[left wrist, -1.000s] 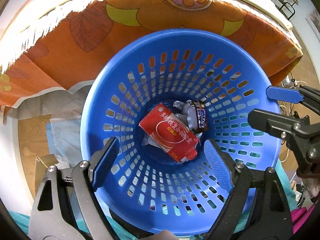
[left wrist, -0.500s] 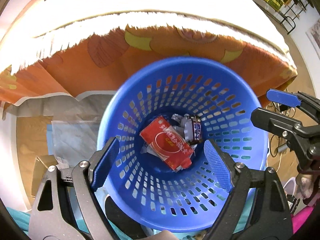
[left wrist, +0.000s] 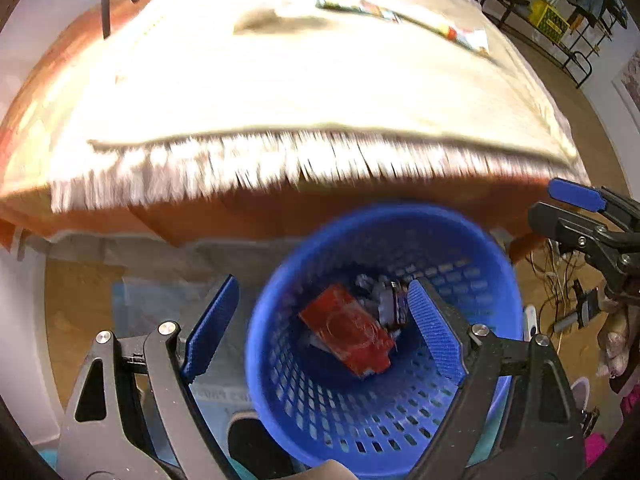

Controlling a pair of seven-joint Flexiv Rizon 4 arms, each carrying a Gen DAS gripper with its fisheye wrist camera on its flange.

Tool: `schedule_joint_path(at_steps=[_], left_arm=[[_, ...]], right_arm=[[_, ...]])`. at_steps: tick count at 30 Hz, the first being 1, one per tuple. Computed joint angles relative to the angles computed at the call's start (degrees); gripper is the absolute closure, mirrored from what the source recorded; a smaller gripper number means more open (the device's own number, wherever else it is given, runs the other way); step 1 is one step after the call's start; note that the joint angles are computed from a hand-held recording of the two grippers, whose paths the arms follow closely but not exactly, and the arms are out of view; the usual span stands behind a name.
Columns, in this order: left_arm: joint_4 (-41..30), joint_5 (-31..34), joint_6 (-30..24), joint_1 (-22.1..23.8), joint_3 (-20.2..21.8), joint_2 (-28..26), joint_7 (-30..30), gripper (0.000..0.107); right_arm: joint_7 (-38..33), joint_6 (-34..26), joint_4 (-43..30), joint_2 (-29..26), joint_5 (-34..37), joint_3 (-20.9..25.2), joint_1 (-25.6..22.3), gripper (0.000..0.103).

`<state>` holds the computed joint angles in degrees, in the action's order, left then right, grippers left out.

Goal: Collect trash
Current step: 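Move both tools back over the cloth toward the remaining trash, then grasp the crumpled tissue with the left tool while the right tool grasps the white strip wrapper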

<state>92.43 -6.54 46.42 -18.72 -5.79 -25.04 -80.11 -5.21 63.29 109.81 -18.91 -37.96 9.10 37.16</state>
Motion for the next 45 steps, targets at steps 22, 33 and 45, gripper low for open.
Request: schedule_joint_path(at_steps=[22, 33, 45], left_arm=[[-28.7, 2.4, -6.3, -0.1, 2.5, -14.7, -3.8, 0.018], [-47.0, 1.9, -14.5, -0.6, 3.3, -25.4, -6.1, 0.018], [-68.6, 2.0, -24.9, -1.7, 4.8, -37.8, -7.8, 0.018]], right_arm=[[-12.6, -1.4, -9.7, -3.8, 3.0, -2.8, -6.2, 0.019], [-24.2, -5.8, -22.0, -11.9, 10.0, -3.7, -7.6, 0.020], [-34.1, -10.8, -33.3, -19.2, 18.6, -3.4, -8.8, 0.029]])
